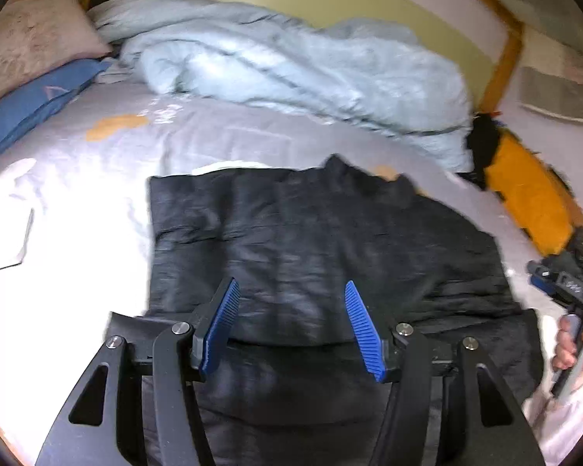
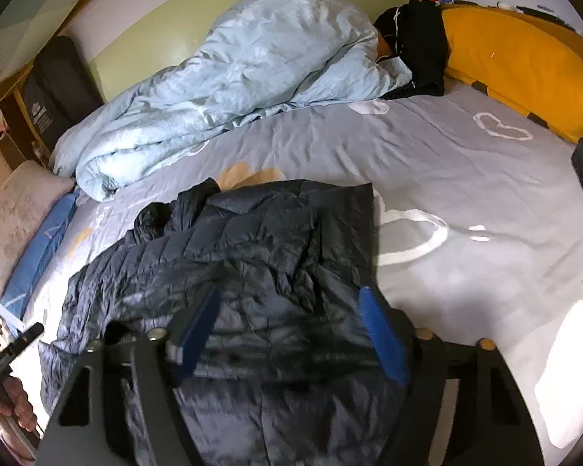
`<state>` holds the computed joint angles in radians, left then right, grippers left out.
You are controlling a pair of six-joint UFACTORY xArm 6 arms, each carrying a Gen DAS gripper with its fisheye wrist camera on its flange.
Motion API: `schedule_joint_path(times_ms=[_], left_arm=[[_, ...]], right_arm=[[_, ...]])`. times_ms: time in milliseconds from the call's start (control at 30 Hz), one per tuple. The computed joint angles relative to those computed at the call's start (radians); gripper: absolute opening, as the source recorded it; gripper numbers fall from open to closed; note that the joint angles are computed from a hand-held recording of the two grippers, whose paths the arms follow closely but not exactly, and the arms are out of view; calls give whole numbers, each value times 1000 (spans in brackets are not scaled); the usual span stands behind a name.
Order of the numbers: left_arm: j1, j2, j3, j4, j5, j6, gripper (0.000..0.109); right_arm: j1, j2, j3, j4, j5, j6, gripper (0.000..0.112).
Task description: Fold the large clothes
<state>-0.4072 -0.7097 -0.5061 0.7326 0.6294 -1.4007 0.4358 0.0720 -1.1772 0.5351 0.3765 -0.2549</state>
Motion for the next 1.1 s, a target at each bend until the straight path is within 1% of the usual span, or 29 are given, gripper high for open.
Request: schedule_joint_path(times_ms=[67, 100, 133, 167, 200, 267, 300, 333, 367, 400, 433, 500, 533, 567, 600, 667, 700, 733, 767, 800, 833, 900, 967, 1033, 1100], left_arm=[[5, 16, -3, 2, 44, -3, 56], [14, 26, -2, -29, 56, 16, 56], [28, 34, 4, -77, 49, 45, 56], [47, 41, 15, -123, 25, 75, 56], [60, 44, 27, -154, 3, 95, 56], [65, 55, 33, -161, 4, 101, 56], [62, 64, 30, -149, 14, 94, 56], [59, 72, 28, -138, 20, 86, 56], [57, 82, 26, -134, 23, 82, 56], [55, 95, 22, -131, 29, 79, 56], [51, 110, 11, -127, 37, 71, 56], [46, 126, 4, -118, 52, 50, 56], [44, 130, 0, -121, 59, 45, 56], [45, 131, 3, -127, 61, 45, 56], [47, 130, 6, -131, 59, 45, 55], [49, 134, 6, -129, 62, 44, 55], [49, 136, 6, -124, 64, 45, 55], [46, 139, 4, -116, 66, 40, 55], [42, 136, 4, -104, 68, 33, 55], [40, 130, 5, -97, 65, 29, 54], [35, 116, 10, -93, 61, 25, 54], [24, 83, 18, -83, 44, 18, 54], [-5, 53, 10, -64, 62, 2, 54], [-48, 20, -4, -26, 91, -24, 54], [-106, -8, -25, 28, 133, -54, 54]], right_arm=[[1, 38, -39, 69, 28, -55, 60], [2, 57, -57, 83, 45, -72, 57], [2, 74, -71, 64, 57, -61, 52], [3, 93, -85, 8, 72, -20, 47], [4, 109, -94, -54, 83, 27, 44], [7, 131, -94, -118, 76, 101, 36], [9, 132, -87, -151, 62, 147, 35], [12, 127, -71, -183, 38, 187, 30], [14, 125, -67, -188, 36, 186, 16], [16, 125, -69, -174, 44, 155, 7], [17, 127, -74, -186, 55, 144, 4], [16, 120, -61, -257, 30, 197, 3], [11, 117, -59, -260, 27, 206, 1], [4, 120, -63, -297, 31, 243, 1], [-3, 128, -74, -363, 43, 302, 1], [-21, 149, -99, -452, 78, 386, 0], [-29, 157, -107, -475, 90, 409, 0], [-35, 161, -110, -456, 94, 400, 0], [-40, 159, -115, -402, 114, 361, 0], [-41, 151, -109, -355, 104, 326, 0], [-39, 131, -93, -280, 77, 259, 0], [-28, 88, -57, -212, 32, 179, 1], [-9, 25, -8, -155, -10, 98, 1], [6, -34, 34, -78, -14, 12, 2], [18, -98, 83, -45, 3, -27, 21]])
